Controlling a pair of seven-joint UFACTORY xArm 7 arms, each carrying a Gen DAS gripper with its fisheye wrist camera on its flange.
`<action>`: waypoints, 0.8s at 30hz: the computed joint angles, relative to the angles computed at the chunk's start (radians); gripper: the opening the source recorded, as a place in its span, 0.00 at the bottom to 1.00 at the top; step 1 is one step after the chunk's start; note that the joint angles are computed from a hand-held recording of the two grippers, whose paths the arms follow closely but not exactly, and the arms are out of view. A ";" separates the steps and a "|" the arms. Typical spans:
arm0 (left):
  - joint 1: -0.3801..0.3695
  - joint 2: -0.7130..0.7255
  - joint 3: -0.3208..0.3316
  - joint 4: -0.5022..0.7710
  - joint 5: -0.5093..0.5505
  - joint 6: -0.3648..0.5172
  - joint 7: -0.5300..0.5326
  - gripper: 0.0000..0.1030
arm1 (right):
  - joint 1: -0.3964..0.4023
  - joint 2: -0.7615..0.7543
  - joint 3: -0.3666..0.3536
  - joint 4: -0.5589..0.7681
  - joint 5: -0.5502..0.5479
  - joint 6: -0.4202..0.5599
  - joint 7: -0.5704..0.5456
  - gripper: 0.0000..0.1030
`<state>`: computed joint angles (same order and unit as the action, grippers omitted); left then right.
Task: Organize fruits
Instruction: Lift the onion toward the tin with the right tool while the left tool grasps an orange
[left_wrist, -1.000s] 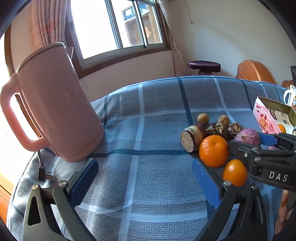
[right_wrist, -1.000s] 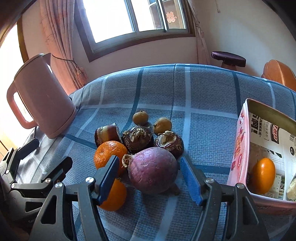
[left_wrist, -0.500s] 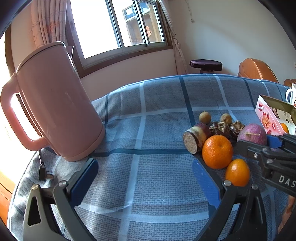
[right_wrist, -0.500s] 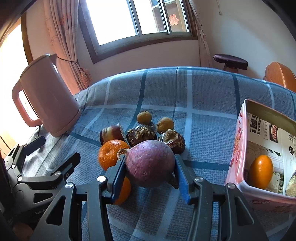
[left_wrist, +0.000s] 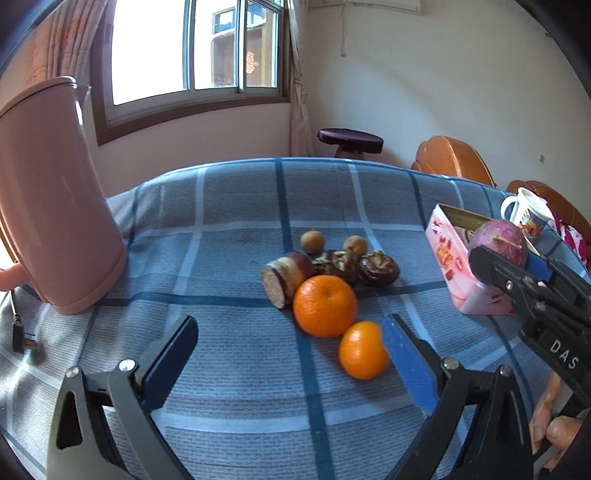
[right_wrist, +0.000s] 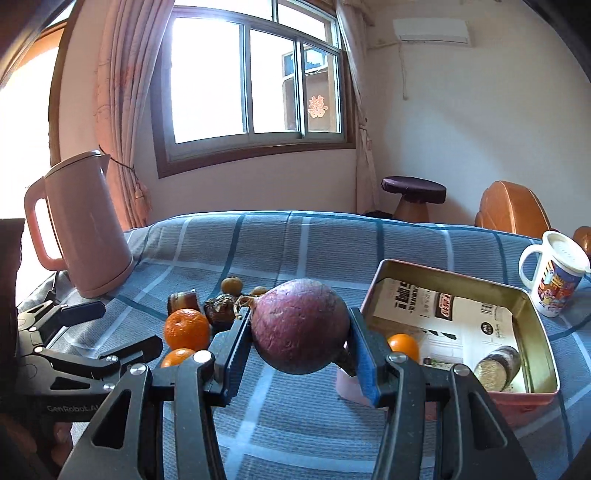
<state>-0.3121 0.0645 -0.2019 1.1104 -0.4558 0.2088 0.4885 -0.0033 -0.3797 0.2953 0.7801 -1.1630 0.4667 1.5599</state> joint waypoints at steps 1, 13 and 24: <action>-0.009 0.004 0.000 0.004 0.032 0.006 -0.025 0.93 | 0.001 -0.012 -0.004 -0.009 0.006 0.003 -0.002 0.51; -0.074 0.102 0.031 0.105 0.449 0.169 -0.459 0.50 | -0.027 -0.040 0.005 -0.034 0.037 -0.019 -0.029 0.51; -0.071 0.040 0.057 0.017 0.514 0.043 -0.586 0.35 | -0.043 -0.054 0.018 -0.046 0.041 -0.028 -0.053 0.51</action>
<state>-0.3830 0.1044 -0.1446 1.1274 0.0581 0.2517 -0.0971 -0.0466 -0.4339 0.3132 0.7337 -1.1224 0.4385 1.5068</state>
